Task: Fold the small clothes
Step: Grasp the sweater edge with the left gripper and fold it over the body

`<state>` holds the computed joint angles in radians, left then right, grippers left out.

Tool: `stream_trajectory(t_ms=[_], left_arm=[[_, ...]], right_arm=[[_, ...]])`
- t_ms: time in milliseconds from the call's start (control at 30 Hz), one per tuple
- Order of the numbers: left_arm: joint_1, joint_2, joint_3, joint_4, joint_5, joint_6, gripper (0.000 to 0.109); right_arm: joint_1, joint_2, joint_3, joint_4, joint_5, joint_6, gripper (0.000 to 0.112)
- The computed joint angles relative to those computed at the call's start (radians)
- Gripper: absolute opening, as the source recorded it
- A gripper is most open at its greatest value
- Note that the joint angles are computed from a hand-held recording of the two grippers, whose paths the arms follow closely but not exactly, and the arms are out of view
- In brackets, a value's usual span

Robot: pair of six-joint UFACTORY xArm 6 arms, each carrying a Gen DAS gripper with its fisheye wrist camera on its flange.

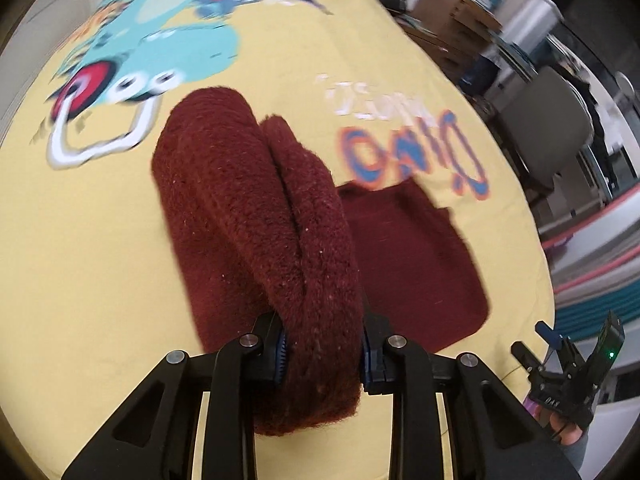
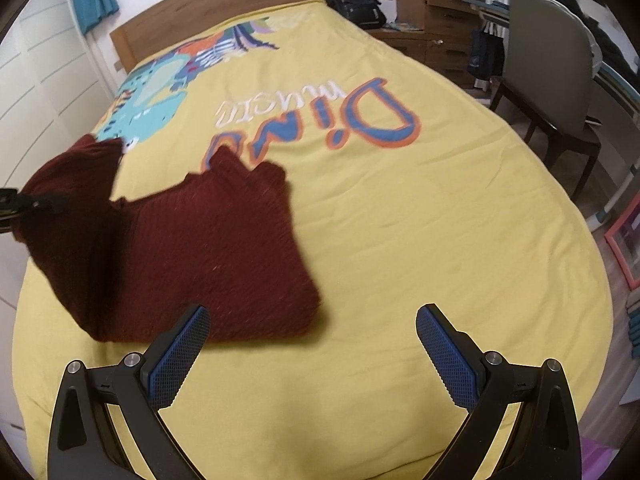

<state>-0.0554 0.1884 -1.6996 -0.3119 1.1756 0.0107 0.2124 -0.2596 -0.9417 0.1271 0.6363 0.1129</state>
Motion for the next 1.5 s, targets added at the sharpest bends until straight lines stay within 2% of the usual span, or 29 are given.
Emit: stream_trajectory(t_ms=[200,300,500,600,633,733,800,867,933,1233,1333,1500], left_arm=[[-0.181,0.185,-0.194,0.068,0.011,-0.069,0.023],[-0.244,0.239,-0.220,0.120,0.008,-0.089,0.023],[-0.293,0.288,-0.195,0.212,-0.013,-0.182,0.025],[-0.300,0.275,-0.154,0.235,-0.058,-0.201,0.031],[-0.303,0.269,-0.148,0.240,-0.062,-0.203,0.037],[-0.301,0.295,-0.201,0.234,-0.001,-0.190,0.059],[-0.306,0.309,-0.230,0.261,0.024,-0.194,0.067],[-0.296,0.296,-0.221,0.246,0.026,-0.195,0.087],[-0.281,0.259,-0.183,0.218,-0.003,-0.192,0.097],[-0.212,0.142,-0.125,0.160,-0.064,-0.150,0.102],[-0.167,0.093,-0.097,0.150,-0.054,-0.141,0.102],[-0.091,-0.031,0.063,0.170,-0.084,-0.102,0.102]], right_arm=[[-0.072,-0.015,0.016,0.028,0.037,-0.036,0.103],[-0.105,-0.024,0.034,0.047,0.061,-0.045,0.103],[-0.141,-0.034,0.067,0.072,0.087,-0.084,0.103],[-0.149,-0.045,0.082,0.086,0.096,-0.105,0.103],[-0.149,-0.050,0.086,0.083,0.098,-0.109,0.103],[-0.149,-0.058,0.091,0.083,0.101,-0.114,0.103],[-0.146,-0.062,0.090,0.085,0.101,-0.115,0.103],[-0.139,-0.067,0.090,0.076,0.101,-0.107,0.103],[-0.134,-0.068,0.087,0.072,0.105,-0.106,0.103],[-0.078,-0.059,0.036,0.037,0.128,-0.103,0.103],[-0.045,-0.028,-0.021,0.033,0.134,-0.111,0.103],[0.020,0.092,-0.202,0.007,0.176,-0.114,0.103]])
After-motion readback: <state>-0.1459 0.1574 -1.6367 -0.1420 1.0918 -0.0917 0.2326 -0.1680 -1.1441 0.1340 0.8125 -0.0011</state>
